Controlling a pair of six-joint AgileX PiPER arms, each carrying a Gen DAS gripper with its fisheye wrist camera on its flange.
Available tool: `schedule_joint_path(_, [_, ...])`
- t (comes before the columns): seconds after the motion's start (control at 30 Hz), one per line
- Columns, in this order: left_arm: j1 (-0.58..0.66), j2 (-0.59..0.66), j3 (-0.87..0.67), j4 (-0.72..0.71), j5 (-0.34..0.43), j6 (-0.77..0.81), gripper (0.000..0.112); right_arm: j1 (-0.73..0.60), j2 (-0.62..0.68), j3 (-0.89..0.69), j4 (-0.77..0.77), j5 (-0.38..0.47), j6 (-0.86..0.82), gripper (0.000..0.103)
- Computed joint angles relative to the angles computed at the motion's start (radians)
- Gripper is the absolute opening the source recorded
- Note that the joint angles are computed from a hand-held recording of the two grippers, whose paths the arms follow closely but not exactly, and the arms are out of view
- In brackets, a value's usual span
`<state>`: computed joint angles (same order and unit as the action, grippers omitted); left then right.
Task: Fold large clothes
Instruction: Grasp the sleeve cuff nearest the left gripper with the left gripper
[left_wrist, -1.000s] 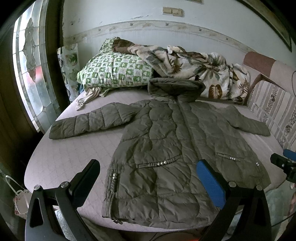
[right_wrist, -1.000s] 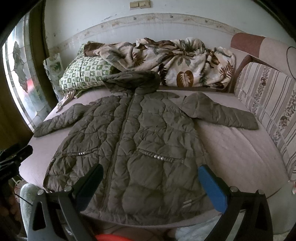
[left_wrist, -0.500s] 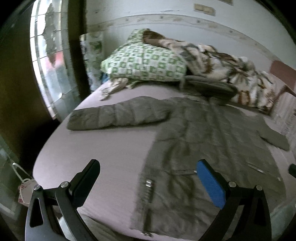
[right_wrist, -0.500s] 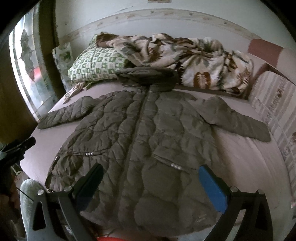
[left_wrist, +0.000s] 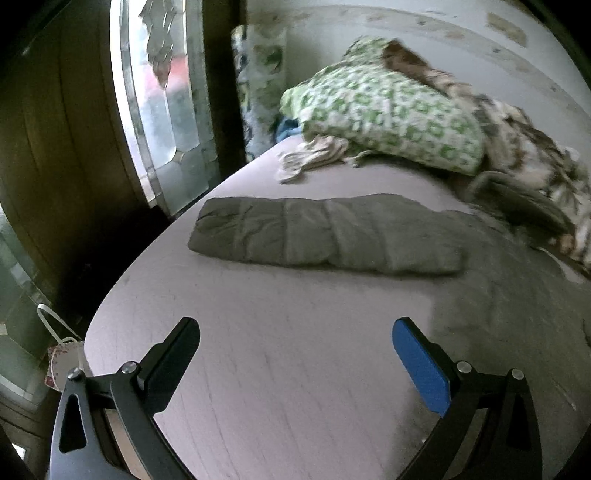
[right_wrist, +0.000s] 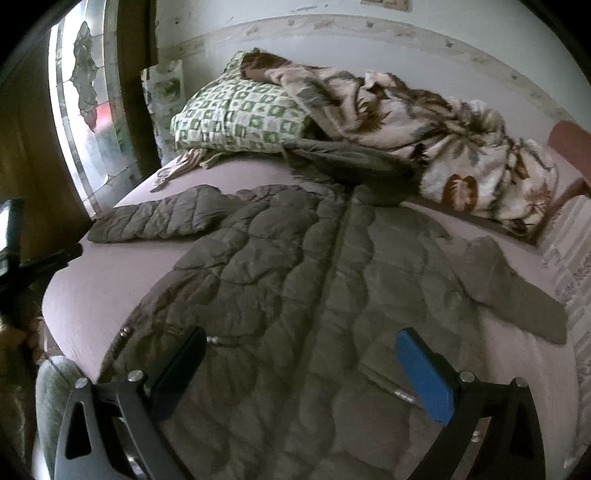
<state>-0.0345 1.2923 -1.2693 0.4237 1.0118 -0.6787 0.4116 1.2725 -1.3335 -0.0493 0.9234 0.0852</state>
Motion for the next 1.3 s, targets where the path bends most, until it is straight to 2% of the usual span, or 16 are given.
schedule_joint_path(0.17, [0.278,0.179,-0.117,-0.178,-0.073,0.168,0.103,0.035,0.083,-0.045,-0.006,-0.009,0.022,0.103])
schedule_joint_path(0.3, [0.415,0.361,-0.270,-0.272,-0.067,0.254,0.103,0.048,0.128,-0.058,-0.031,-0.017,0.031,0.103])
schedule_joint_path(0.43, [0.485,0.534,-0.446,-0.338,-0.019,0.302,0.103,0.045,0.172,-0.080,-0.048,-0.013,0.035,0.103])
schedule_joint_path(0.57, [0.518,0.651,-0.563,-0.353,0.027,0.287,0.103,0.037,0.221,-0.112,-0.035,-0.011,0.027,0.103])
schedule_joint_path(0.67, [0.551,0.725,-0.613,-0.433,0.053,0.308,0.103,0.036,0.255,-0.137,-0.028,-0.006,0.024,0.103])
schedule_joint_path(0.7, [0.543,0.730,-0.606,-0.414,0.046,0.303,0.103,0.036,0.267,-0.146,-0.024,-0.004,0.021,0.103])
schedule_joint_path(0.73, [0.515,0.714,-0.569,-0.354,0.005,0.297,0.102,0.036,0.274,-0.151,-0.021,-0.002,0.018,0.103])
schedule_joint_path(0.8, [0.483,0.696,-0.526,-0.305,-0.036,0.297,0.090,0.035,0.291,-0.159,-0.016,-0.005,0.013,0.103])
schedule_joint_path(0.83, [0.473,0.683,-0.506,-0.282,-0.057,0.288,0.080,0.035,0.296,-0.162,-0.015,-0.007,0.013,0.103])
schedule_joint_path(0.87, [0.472,0.676,-0.501,-0.283,-0.062,0.287,0.064,0.034,0.300,-0.162,-0.015,-0.010,0.014,0.103])
schedule_joint_path(0.9, [0.485,0.669,-0.496,-0.320,-0.071,0.314,0.056,0.034,0.302,-0.161,-0.016,-0.013,0.016,0.103])
schedule_joint_path(0.93, [0.505,0.661,-0.495,-0.397,-0.080,0.364,0.038,0.034,0.301,-0.158,-0.015,-0.016,0.016,0.103])
schedule_joint_path(1.0, [0.511,0.653,-0.504,-0.431,-0.068,0.384,0.033,0.028,0.298,-0.149,-0.008,-0.021,0.008,0.103])
schedule_joint_path(1.1, [0.494,0.587,-0.448,-0.423,-0.124,0.369,0.031,0.013,0.282,-0.130,-0.006,-0.025,0.008,0.103])
schedule_joint_path(1.2, [0.480,0.500,-0.398,-0.481,-0.179,0.384,0.031,-0.010,0.255,-0.106,-0.001,-0.033,0.010,0.103])
schedule_joint_path(1.3, [0.418,0.426,-0.408,-0.499,-0.194,0.423,0.031,-0.040,0.229,-0.083,0.013,-0.044,0.000,0.103])
